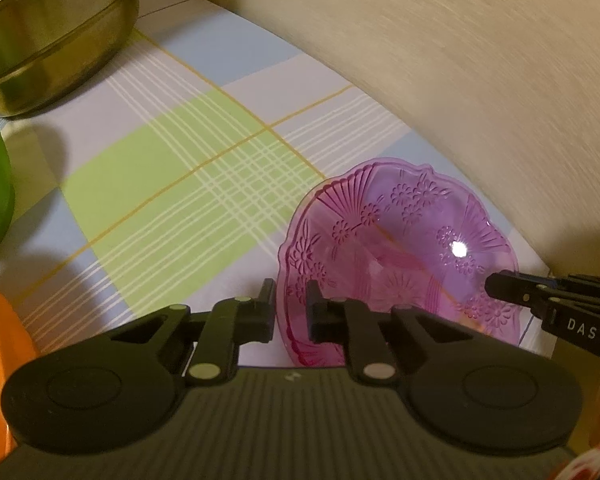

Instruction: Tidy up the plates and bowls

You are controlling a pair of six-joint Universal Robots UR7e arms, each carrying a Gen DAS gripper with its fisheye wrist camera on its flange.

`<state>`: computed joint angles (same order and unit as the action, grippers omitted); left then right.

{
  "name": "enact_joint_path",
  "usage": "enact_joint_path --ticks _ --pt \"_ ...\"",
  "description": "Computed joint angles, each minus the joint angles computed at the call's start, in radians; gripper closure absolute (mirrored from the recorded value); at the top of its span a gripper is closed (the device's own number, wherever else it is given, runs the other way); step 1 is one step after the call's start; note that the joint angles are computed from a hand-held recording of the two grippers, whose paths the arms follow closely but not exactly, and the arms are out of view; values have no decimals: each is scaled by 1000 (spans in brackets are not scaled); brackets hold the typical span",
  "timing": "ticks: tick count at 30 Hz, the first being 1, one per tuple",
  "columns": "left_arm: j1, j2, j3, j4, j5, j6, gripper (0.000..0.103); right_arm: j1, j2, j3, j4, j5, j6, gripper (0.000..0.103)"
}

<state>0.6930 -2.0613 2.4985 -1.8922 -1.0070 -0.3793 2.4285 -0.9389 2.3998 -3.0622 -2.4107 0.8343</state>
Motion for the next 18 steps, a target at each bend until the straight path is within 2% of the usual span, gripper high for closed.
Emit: enact_joint_path --ticks 11,18 --pt "-43 -43 -15 55 17 -34 90 33 -15 -14 36 -14 7 93" --pt "-106 -100 -37 148 36 -93 90 75 -38 -37 100 -23 33 93"
